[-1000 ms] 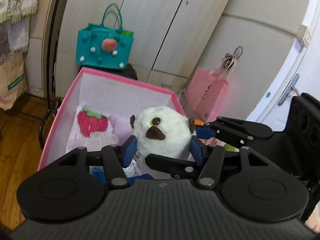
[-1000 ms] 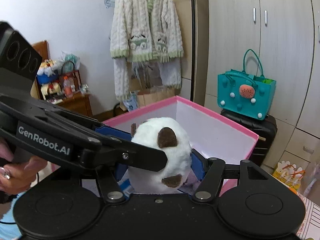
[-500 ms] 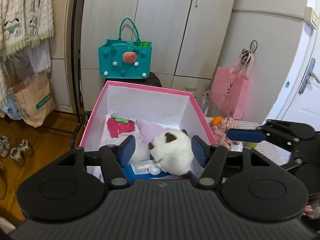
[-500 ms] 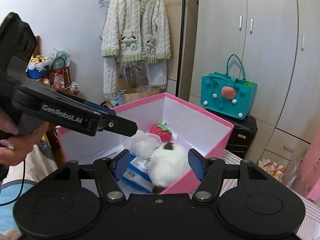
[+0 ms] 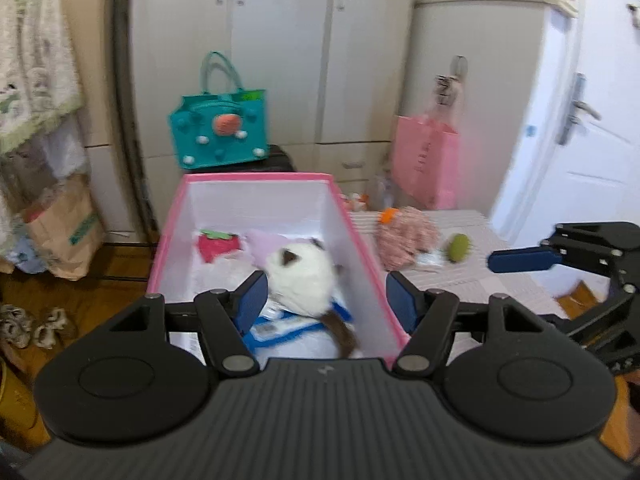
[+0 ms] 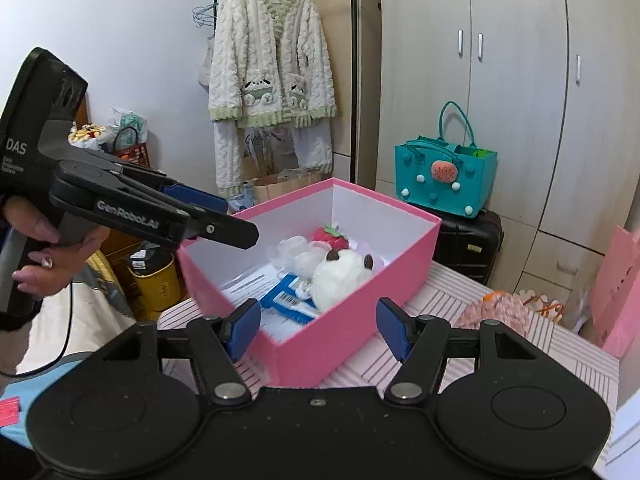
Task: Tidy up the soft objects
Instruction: 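Raise both open grippers away from the pink box, then move the left gripper to the floral cloth while the right gripper approaches the green sponge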
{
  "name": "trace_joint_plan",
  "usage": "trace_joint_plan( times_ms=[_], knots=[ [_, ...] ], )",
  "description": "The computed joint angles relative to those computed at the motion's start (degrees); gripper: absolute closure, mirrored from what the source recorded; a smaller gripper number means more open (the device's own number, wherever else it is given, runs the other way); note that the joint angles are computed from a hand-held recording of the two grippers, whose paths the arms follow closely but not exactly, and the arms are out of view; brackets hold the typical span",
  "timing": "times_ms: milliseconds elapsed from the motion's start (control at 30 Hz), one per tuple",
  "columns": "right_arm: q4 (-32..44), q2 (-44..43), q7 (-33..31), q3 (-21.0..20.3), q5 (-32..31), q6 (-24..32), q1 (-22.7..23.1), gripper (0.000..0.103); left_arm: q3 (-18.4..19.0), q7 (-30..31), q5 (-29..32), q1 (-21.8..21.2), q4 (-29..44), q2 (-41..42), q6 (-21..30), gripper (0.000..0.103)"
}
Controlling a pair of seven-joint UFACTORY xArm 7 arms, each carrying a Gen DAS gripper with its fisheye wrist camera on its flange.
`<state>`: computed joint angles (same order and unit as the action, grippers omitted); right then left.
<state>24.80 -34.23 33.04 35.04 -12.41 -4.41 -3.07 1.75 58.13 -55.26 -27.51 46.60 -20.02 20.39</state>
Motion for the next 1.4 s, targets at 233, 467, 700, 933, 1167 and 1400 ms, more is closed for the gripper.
trace_joint_plan(
  times_ms=[233, 467, 700, 933, 1167, 1400],
  knots=[
    [-6.10, -11.00, 1.93, -3.88, 1.29, 4.07, 8.48, 0.034, -0.36, -1.97, 4.81, 0.30, -2.75, -5.91, 7.29, 0.036],
    [-11.39, -22.83, 4.31, -6.90, 0.75, 11.69, 15.26, 0.034, -0.52, -2.42, 8.64, -1.93, -5.63, -9.89, 10.92, 0.035],
    [-16.76, -29.25, 6.28, -9.75, 0.69, 16.62, 20.20, 0.034, -1.44, -2.26, 10.79, -3.75, -7.91, -11.12, 12.77, 0.033],
    [-21.55, -33.79, 5.57, -14.69, 0.53, 21.27, 22.34, 0.034, -1.99, -0.39, 9.61, -7.41, -8.75, -9.42, 9.52, 0.032],
    [-27.81, -31.49, 2.89, -19.94, 0.81, 11.07, 15.77, 0.034, -4.02, 7.38, 0.75, -12.75, -6.21, -0.11, -3.23, 0.032],
    [-27.71, -11.74, -1.96, -15.25, 2.36, -11.94, -1.26, 0.033, -6.14, 16.79, -15.49, -15.36, 2.51, 12.53, -12.33, 0.032]
  ],
)
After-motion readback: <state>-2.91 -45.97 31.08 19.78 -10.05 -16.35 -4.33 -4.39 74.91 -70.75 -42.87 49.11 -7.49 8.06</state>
